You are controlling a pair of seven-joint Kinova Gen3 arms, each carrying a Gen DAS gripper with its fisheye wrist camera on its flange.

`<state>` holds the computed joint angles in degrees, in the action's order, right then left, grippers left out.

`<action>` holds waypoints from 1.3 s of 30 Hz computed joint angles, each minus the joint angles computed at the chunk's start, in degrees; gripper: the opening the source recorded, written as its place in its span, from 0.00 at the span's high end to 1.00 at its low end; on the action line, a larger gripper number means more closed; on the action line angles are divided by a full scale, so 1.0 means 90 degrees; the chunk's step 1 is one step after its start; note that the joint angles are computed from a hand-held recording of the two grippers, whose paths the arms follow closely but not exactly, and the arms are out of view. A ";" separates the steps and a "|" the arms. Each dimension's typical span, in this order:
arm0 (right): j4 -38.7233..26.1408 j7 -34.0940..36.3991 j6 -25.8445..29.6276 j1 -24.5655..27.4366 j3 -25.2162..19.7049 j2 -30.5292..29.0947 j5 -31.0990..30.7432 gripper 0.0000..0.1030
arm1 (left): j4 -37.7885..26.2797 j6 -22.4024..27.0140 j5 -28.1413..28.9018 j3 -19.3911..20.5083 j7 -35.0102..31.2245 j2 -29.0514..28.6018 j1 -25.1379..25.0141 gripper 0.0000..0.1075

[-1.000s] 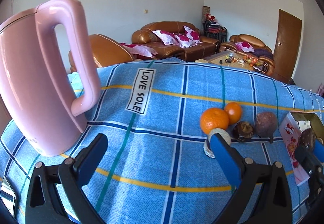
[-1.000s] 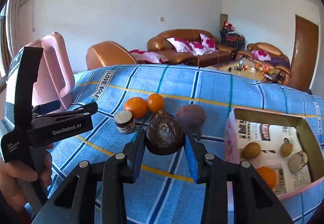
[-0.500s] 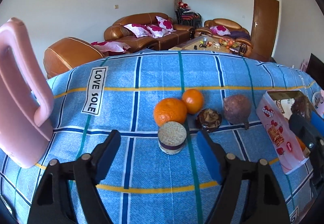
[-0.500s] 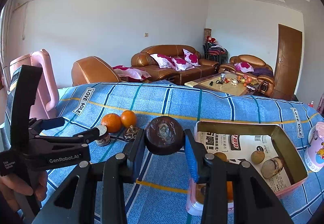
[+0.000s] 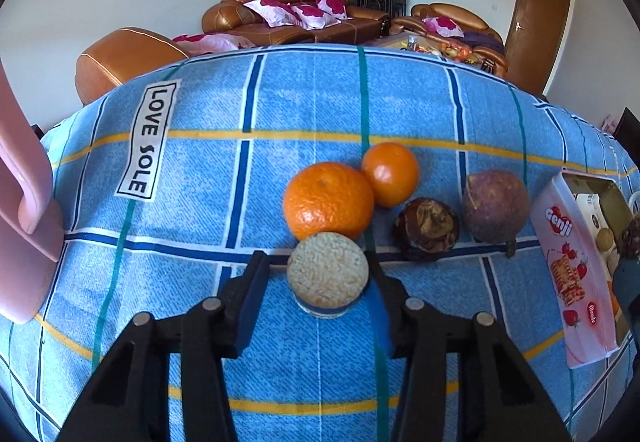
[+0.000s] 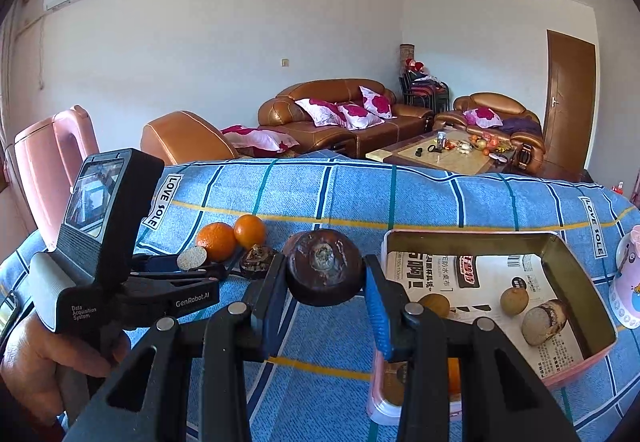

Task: Organize fruits
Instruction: 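Lift the mangosteen with the right gripper while the left gripper closes on the white-lidded jar, then carry the mangosteen and the white-lidded jar over the pink tin box with both grippers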

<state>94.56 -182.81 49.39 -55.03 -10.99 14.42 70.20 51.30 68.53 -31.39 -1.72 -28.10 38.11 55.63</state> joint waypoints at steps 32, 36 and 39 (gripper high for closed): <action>0.0259 -0.0641 0.0352 -0.0167 -0.0203 -0.0020 0.0730 0.61 | 0.0848 0.1336 -0.3080 -0.0181 0.3177 -0.0164 0.1671 0.67; 0.0315 -0.0629 0.0345 -0.0170 -0.0232 -0.0087 0.0682 0.61 | 0.0752 0.1471 -0.3126 -0.0192 0.3180 -0.0099 0.1752 0.67; 0.0407 -0.0643 0.0376 -0.0187 -0.0279 -0.0168 0.0678 0.61 | 0.0684 0.1525 -0.3135 -0.0202 0.3162 -0.0049 0.1796 0.67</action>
<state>98.23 -188.59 52.78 -56.72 -13.50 12.91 76.30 57.46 82.26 -59.61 -3.53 0.36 37.67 71.80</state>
